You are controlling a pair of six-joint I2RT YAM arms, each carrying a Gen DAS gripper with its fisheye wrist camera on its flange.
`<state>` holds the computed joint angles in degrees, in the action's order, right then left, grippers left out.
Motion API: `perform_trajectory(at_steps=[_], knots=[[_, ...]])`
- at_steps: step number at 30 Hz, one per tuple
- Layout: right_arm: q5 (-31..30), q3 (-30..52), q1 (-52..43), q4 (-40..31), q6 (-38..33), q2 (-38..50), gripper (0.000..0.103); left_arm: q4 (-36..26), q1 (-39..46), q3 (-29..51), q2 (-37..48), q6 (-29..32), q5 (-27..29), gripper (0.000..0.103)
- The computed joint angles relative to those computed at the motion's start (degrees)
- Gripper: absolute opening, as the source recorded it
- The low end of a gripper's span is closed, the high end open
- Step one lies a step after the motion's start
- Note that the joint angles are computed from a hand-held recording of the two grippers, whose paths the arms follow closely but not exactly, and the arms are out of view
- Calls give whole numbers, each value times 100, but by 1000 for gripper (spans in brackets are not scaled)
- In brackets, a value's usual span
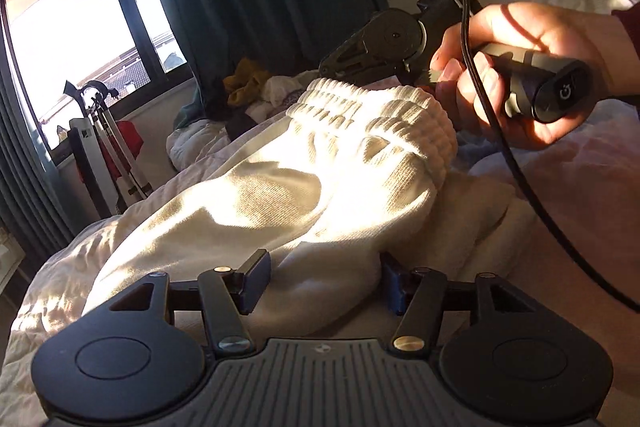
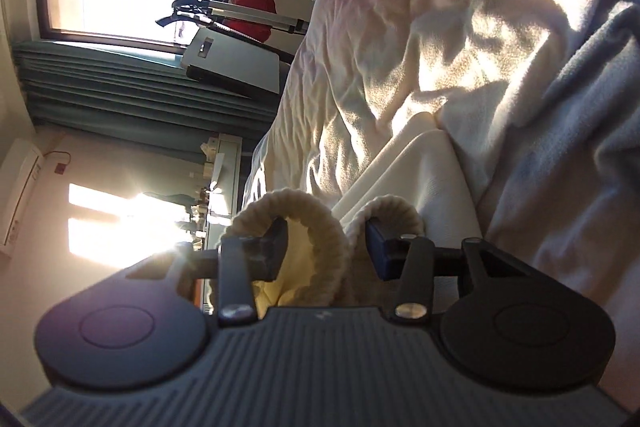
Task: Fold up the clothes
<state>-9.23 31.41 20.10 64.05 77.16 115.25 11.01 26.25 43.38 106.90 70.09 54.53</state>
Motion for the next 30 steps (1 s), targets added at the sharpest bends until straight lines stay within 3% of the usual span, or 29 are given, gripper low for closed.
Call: perform_trajectory(at_steps=[3, 5, 8, 14, 18, 21, 26, 30], knots=[[224, 178, 55, -178, -5, 81, 25, -532, -19, 458, 300, 188, 136, 40], [450, 264, 115, -285, -89, 46, 21, -727, 12, 632, 404, 250, 283, 20], [767, 238, 213, -269, -340, -142, 19, -1255, 121, 950, 473, 445, 575, 12], [974, -236, 159, 182, -649, -860, 17, -2040, 404, 1152, 251, 727, 1386, 10], [1065, -416, 59, -194, -955, -1150, 17, -2447, 239, 1370, 478, 1115, 1132, 10], [1018, -289, -22, -461, -863, -536, 17, -2891, 94, 1652, 810, 1418, 636, 10], [689, -282, -192, 524, -226, 539, 17, -3446, 147, 2042, 1047, 1551, 654, 12], [1011, -360, 43, -16, -645, -43, 18, -4351, 362, 2332, 1141, 1972, 709, 16]])
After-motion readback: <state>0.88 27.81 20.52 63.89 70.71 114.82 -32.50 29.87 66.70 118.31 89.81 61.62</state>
